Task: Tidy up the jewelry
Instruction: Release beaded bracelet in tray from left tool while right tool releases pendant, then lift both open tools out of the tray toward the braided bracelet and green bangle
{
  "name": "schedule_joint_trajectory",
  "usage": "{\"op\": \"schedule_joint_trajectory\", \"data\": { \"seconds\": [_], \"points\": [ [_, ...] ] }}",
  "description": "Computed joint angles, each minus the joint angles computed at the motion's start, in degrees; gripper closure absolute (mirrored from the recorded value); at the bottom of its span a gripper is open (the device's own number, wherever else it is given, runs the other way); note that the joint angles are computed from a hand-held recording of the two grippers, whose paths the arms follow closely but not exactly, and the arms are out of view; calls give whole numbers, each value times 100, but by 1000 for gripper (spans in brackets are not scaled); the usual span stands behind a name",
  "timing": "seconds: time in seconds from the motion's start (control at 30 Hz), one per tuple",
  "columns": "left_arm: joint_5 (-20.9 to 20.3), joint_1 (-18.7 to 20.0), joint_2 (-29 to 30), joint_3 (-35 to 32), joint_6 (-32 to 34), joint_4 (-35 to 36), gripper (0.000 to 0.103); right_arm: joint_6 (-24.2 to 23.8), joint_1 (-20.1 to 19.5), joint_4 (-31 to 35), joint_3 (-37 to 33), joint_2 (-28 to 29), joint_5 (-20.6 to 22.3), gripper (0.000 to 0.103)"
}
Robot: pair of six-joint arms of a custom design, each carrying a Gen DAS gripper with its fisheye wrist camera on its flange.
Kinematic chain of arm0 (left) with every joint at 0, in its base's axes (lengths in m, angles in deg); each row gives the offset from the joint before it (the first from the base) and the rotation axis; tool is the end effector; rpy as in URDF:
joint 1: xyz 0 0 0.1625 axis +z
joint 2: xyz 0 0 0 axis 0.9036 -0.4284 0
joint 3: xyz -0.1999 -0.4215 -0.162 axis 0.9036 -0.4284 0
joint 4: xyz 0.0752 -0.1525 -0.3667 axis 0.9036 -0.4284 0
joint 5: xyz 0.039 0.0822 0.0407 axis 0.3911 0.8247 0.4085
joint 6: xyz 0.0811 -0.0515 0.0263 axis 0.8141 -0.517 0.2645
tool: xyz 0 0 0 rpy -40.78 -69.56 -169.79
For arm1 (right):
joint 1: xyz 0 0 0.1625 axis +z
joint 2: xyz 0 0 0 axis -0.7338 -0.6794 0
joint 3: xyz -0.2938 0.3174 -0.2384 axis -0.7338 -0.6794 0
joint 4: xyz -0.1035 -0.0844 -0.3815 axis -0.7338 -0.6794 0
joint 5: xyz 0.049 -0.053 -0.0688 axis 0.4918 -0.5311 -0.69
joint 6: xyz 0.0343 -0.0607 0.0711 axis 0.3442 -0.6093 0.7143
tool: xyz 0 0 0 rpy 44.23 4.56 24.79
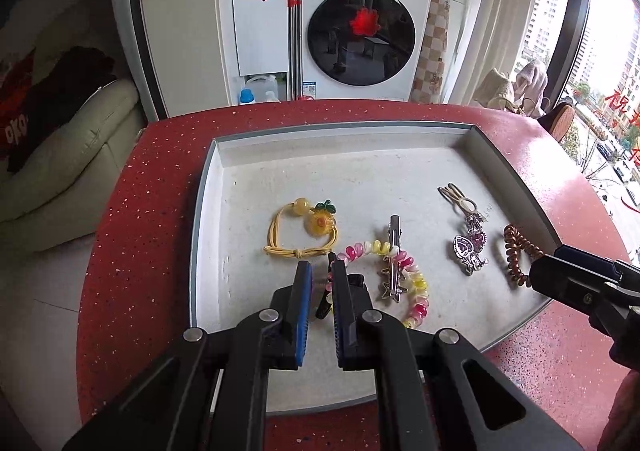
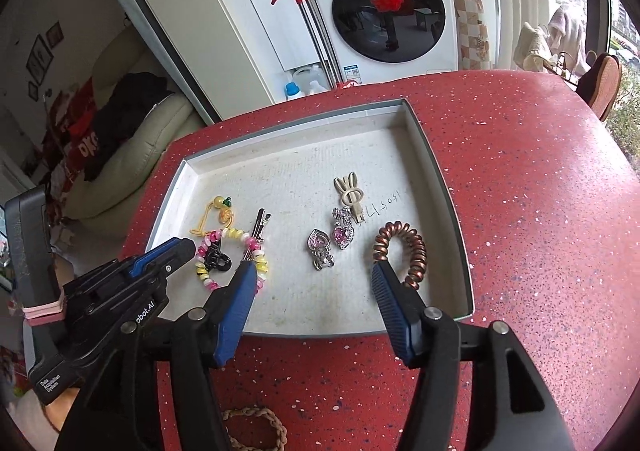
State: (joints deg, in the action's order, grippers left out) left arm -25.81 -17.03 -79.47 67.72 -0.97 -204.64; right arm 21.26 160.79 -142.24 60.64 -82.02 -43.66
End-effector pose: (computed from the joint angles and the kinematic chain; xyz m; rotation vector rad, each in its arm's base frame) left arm -0.2077 -0.5338 0.2093 0.5139 2.3530 -0.7147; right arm 0.2984 -0.4909 0.1781 0.2216 -2.5623 0.7989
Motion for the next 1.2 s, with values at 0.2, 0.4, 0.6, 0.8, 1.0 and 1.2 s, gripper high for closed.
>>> {"op": "schedule_joint_trajectory", "data": {
  "seconds": [0.2, 0.4, 0.6, 0.8, 1.0, 1.2],
  "points": [
    [281, -132, -23, 147, 0, -381, 0, 37, 31, -20, 82, -79, -13, 39],
    [290, -244, -185, 140, -81, -57, 0, 109, 62, -87, 160, -120, -5, 38],
    [337, -380, -408, 288, -318, 221, 0, 80, 139, -213, 337, -198, 89, 19],
    [348, -551, -732, 583, -708, 546, 0, 32, 339, -385, 564, -211, -144, 0],
    [205, -728, -1099, 899, -990, 858, 0, 247, 504, -166, 759, -335, -183, 0],
    [261, -902, -1407, 1229, -1437, 1298, 0, 579, 614, 20, 1032, -501, -89, 0]
  ]
}}
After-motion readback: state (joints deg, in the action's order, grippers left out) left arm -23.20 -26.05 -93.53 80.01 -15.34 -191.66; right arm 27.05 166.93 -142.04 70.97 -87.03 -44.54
